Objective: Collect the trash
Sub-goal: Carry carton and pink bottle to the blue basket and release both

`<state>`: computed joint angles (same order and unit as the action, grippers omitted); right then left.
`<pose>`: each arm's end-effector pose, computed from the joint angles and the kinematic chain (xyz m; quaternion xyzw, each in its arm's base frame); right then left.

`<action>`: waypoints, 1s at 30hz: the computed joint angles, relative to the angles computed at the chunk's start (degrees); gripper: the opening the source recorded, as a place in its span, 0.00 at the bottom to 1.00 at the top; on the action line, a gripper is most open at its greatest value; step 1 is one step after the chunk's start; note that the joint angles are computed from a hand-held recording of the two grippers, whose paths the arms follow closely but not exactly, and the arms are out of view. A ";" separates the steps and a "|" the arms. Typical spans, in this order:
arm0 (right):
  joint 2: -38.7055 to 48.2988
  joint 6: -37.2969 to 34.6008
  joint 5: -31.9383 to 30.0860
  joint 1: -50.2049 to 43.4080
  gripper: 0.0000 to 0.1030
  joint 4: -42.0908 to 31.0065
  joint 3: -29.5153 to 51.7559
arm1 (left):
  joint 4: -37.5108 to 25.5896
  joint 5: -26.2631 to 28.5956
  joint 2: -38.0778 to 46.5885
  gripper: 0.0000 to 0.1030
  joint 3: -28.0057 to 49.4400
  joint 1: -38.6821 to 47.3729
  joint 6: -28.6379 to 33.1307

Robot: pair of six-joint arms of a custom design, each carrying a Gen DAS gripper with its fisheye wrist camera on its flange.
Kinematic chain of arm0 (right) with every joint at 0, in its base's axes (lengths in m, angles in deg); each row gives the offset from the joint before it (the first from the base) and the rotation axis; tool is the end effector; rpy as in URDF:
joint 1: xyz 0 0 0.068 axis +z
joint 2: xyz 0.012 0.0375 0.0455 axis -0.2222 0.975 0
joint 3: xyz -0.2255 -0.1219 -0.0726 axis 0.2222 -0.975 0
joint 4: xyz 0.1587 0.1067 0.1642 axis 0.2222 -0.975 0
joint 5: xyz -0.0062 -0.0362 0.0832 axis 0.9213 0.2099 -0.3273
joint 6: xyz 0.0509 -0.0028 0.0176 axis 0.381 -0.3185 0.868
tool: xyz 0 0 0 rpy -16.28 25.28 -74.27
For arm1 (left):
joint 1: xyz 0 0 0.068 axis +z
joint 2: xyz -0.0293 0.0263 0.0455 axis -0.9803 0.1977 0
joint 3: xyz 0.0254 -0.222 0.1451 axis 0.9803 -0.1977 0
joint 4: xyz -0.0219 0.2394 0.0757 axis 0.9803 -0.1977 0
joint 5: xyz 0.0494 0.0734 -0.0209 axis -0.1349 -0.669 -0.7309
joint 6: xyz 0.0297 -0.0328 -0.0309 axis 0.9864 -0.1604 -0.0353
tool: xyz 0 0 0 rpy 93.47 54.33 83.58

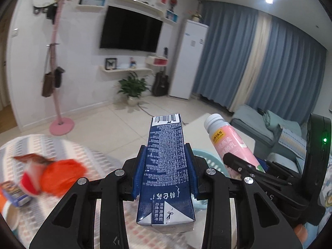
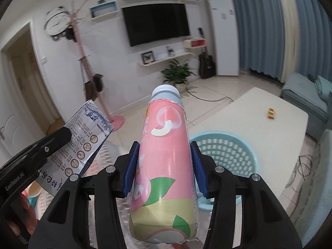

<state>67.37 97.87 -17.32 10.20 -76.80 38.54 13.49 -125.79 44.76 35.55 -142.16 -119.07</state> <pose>0.1702 0.0684 0.3090 -0.0117 0.8850 0.1208 0.4494 0.1492 -0.2497 0.3404 0.0298 0.8621 -0.1373 0.4869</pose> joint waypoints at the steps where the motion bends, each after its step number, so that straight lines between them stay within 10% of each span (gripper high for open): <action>1: 0.22 -1.35 -2.37 -3.65 0.44 0.59 -0.77 | 1.87 1.80 2.59 0.33 1.23 1.04 1.18; 14: 12.41 -11.33 -15.45 -26.34 0.44 10.25 -7.83 | 10.39 17.51 25.66 0.33 11.23 7.55 3.15; 30: 32.48 -12.31 -15.58 -30.30 0.45 18.07 -7.86 | 2.77 30.48 40.32 0.35 20.89 11.63 1.18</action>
<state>99.84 85.56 -32.90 -20.10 -58.72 30.68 16.26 -95.30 85.07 56.44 -130.53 -117.90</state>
